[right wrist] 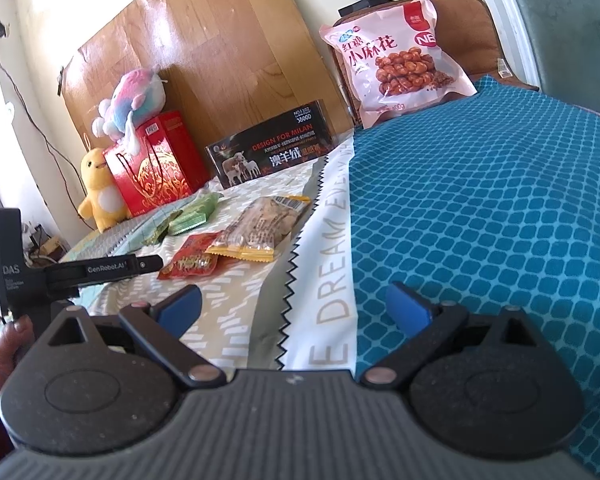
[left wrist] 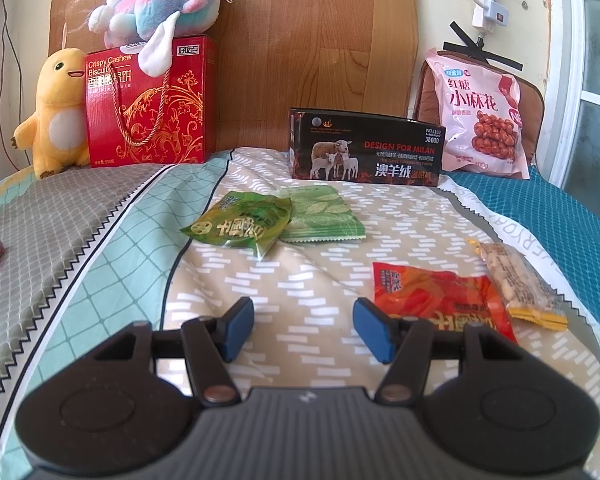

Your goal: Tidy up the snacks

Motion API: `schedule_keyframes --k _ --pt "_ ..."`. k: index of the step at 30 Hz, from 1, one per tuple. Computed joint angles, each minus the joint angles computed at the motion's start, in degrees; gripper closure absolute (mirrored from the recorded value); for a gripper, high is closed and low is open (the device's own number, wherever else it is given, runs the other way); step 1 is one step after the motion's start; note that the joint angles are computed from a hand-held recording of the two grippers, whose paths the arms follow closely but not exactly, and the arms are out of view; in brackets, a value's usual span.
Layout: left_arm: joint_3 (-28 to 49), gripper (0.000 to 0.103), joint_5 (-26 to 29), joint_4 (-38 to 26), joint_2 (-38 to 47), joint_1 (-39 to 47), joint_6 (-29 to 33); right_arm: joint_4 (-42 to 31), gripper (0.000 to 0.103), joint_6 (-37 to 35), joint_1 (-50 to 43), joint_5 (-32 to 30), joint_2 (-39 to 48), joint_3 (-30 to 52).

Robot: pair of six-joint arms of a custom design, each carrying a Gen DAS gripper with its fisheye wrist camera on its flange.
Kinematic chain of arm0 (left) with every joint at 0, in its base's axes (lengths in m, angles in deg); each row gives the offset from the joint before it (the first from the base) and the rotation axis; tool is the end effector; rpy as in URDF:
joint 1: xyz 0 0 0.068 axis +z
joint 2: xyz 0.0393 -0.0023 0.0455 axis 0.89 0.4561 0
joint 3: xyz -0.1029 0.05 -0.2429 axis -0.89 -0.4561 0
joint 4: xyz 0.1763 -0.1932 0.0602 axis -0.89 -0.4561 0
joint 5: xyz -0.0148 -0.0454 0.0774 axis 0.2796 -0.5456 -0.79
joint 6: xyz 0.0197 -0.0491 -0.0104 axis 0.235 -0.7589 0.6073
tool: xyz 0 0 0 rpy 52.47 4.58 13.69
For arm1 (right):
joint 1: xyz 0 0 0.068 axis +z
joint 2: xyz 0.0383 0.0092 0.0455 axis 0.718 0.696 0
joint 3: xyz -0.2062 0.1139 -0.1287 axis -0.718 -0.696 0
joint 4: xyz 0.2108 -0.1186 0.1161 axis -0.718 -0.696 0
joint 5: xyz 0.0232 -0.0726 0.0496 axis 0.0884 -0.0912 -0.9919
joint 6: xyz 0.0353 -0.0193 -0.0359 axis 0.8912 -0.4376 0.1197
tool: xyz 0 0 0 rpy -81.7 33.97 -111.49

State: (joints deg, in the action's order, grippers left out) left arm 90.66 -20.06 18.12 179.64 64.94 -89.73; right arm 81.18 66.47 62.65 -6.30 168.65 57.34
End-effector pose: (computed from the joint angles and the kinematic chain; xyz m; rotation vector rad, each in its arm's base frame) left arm 0.2653 0.0172 0.0464 -0.3758 2.1024 0.1310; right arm 0.3185 0.1122 -0.0153 -0.3652 1.9768 0.7822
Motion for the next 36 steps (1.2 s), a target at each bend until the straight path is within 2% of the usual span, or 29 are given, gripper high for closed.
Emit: schedule_keyframes --k 4,9,11,14,17,20,24,30,35,36 --pt "-1.27 0.045 3.26 2.65 0.19 1.77 -1.4 -1.92 0.004 -3.0 0.52 1.42 -0.3 1.06" --pt "-2.55 0.045 6.89 5.51 0.54 3.82 -3.34 -2.34 0.013 -6.02 1.09 3.51 -0.24 1.5" --pt "-3.44 0.046 8.17 7.06 0.53 4.54 -3.67 -4.37 0.04 -7.21 0.88 3.1 -1.33 1.65" --pt "-5.77 0.049 11.88 8.41 -1.24 6.65 -5.58 -9.34 0.052 -8.16 0.25 0.91 -3.36 3.48" --pt "-8.59 0.049 13.92 8.82 -5.78 7.02 -4.97 -13.78 0.056 -9.21 0.31 0.27 -5.21 6.12" --pt "-9.1 0.049 13.46 3.75 -12.51 5.07 -2.85 -17.11 0.055 -11.77 1.17 -0.81 -6.5 8.69" --pt "-3.16 0.049 19.25 -9.08 -16.74 3.22 -1.26 -23.35 0.055 -16.48 2.35 -2.66 -6.65 12.98" --pt "12.24 0.049 24.4 -25.36 -10.36 -0.36 2.81 -37.23 0.055 -22.93 2.57 -4.18 -4.42 20.94" --pt "24.25 0.049 23.32 -37.1 -2.32 -2.77 6.18 -40.51 0.047 -32.06 3.43 -3.79 -3.69 23.11" --pt "24.82 0.051 23.42 -36.36 -1.1 -3.16 6.48 -41.27 0.047 -33.19 3.43 -4.03 -3.37 24.04"
